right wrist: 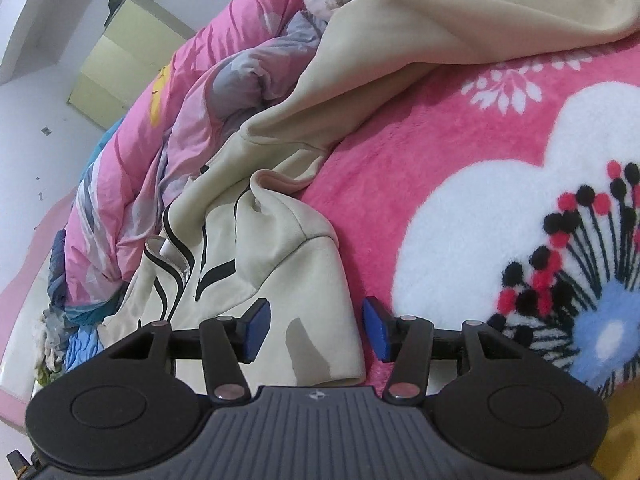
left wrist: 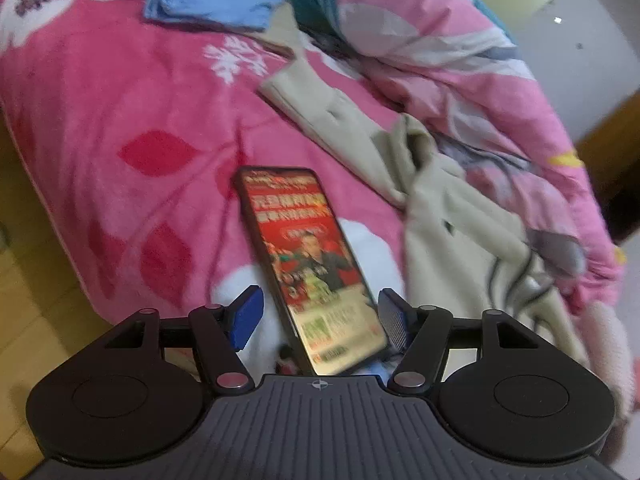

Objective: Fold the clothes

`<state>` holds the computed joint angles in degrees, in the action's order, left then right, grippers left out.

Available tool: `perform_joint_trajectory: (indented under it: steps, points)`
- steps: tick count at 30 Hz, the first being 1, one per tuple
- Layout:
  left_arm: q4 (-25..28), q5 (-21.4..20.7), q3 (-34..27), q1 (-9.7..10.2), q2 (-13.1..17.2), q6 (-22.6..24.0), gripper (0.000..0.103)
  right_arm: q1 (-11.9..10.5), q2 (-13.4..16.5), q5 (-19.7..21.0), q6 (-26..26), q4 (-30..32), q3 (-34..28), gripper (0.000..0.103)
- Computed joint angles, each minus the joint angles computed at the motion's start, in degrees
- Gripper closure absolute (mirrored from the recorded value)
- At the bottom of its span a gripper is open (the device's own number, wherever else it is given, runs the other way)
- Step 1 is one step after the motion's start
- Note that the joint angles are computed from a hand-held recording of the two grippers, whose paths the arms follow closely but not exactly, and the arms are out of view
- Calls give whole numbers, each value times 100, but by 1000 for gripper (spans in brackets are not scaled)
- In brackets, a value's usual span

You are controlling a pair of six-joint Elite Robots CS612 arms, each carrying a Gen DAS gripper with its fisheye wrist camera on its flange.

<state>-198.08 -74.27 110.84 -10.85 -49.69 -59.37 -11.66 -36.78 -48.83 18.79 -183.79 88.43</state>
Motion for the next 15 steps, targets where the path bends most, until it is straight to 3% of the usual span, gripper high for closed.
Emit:
perform_joint_trajectory:
  steps: [2,6,10,15]
  points:
    - [169,433,-98,-107,19,-123,32,2,7,0,36,-51,6,48]
    - [858,1363,-406,-400,70,-14,3,-23,42,101,123,-162,10,48]
    - [2164,2302,-777,-679,174,-45,2,-84,119,345,298,-279,-24,48]
    - [3034,2169,-964,-724,226,-564,9,-109,144,461,326,-303,-35,48]
